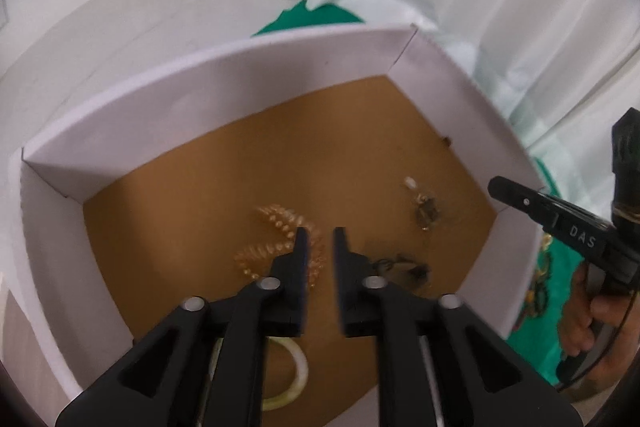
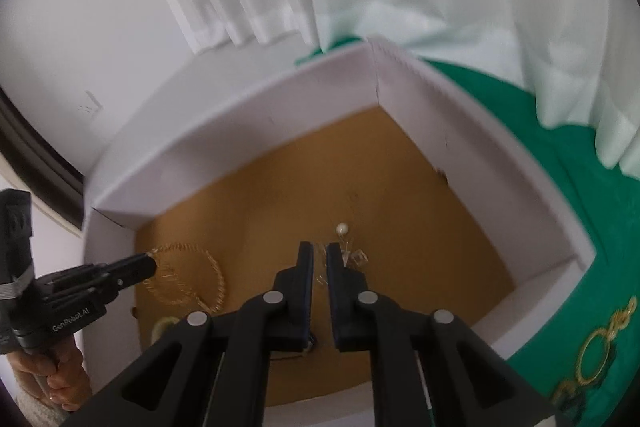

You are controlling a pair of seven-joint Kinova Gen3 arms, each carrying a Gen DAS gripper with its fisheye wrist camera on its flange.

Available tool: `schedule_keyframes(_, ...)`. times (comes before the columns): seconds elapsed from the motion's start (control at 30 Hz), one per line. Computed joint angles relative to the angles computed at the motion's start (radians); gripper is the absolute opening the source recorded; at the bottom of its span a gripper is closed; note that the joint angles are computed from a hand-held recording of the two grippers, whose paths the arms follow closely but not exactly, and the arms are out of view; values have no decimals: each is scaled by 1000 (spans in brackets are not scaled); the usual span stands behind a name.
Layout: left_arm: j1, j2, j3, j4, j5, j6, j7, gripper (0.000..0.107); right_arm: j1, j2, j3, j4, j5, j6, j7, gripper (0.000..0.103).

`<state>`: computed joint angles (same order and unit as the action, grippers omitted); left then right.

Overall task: Organize jewelry
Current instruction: 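Carry the necklace and pendant into the white tray and release both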

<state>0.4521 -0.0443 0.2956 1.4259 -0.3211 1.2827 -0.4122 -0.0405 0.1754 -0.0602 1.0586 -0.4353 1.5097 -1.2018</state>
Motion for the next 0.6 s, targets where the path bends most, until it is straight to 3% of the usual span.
schedule_keyframes(0.03, 4, 7, 6, -10, -9, 20, 10, 65, -1, -1, 0, 9, 5, 0, -2, 17)
schedule_keyframes(0.1, 20, 13, 20, -15, -53, 48, 52, 84, 6, -11, 3, 26, -8, 1, 4, 60)
schedule_keyframes(0.13, 25, 12, 33, -18, -77, 66, 71, 84, 11, -22, 5, 40, -13, -7, 9, 65)
schedule_keyframes(0.23, 46, 7, 28, -20, -83, 85, 90, 84, 27, -52, 16, 59, -30, -3, 38, 66)
schedule_keyframes(0.33, 67, -2, 51, -29, -104, 114, 128, 84, 33, -109, 31, 109, -23, -43, 68, 74)
schedule_keyframes(0.6, 215, 22, 174, -121, -275, 244, 243, 93, 93, -253, 148, 235, -60, -55, 235, 80)
